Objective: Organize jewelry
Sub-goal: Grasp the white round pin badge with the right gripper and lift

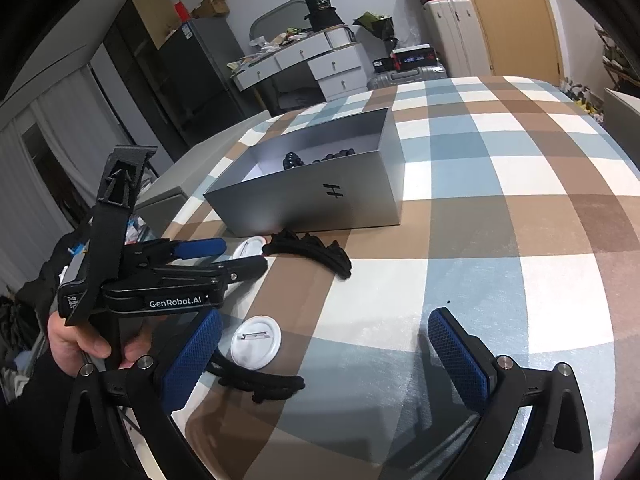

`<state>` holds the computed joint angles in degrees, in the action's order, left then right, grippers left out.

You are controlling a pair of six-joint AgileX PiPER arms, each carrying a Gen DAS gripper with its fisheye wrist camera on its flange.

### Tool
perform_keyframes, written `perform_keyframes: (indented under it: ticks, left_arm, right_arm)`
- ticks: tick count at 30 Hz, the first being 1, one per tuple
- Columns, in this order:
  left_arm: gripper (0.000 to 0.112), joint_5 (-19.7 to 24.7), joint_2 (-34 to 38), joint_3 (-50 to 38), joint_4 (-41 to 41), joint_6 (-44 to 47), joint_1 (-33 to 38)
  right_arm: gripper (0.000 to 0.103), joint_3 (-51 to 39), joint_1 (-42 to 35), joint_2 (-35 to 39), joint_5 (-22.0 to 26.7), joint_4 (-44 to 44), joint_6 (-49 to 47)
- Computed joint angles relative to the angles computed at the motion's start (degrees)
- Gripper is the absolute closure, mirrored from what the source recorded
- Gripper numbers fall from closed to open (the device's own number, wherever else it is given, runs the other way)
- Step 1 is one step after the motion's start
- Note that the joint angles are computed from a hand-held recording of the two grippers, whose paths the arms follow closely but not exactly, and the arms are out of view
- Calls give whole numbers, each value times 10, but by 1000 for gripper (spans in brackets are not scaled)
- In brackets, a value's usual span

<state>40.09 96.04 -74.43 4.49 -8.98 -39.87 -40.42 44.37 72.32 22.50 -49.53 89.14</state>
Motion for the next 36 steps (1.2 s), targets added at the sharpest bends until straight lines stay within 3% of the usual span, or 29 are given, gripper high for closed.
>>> perform_keyframes:
  ticks: [5,13,21,24,31,34,36]
  left_arm:
    - [76,-2,-4,1,-12,19,2]
    - [76,-6,-17,16,-28,31,7]
    - [76,-48,-90,88,-2,-24,20]
    - [76,-79,-134,125,-38,1,40]
    - [76,-98,-203,174,-97,38,81]
    - [76,-110,-225,196,-92,29,86]
    - [76,-114,-238,206,-130,60,103]
  right_arm:
    - [0,7,3,-5,2,1,5]
    - [0,7,11,-15,15,11,-5]
    - [0,-15,3,5,7,108,-110]
    - [0,-53,34,38,74,92,-100]
    - [4,-108,74,92,127,74,-94]
    - [11,-137,79,124,146,73,-104]
    - [16,-161,84,149,170,65,-105]
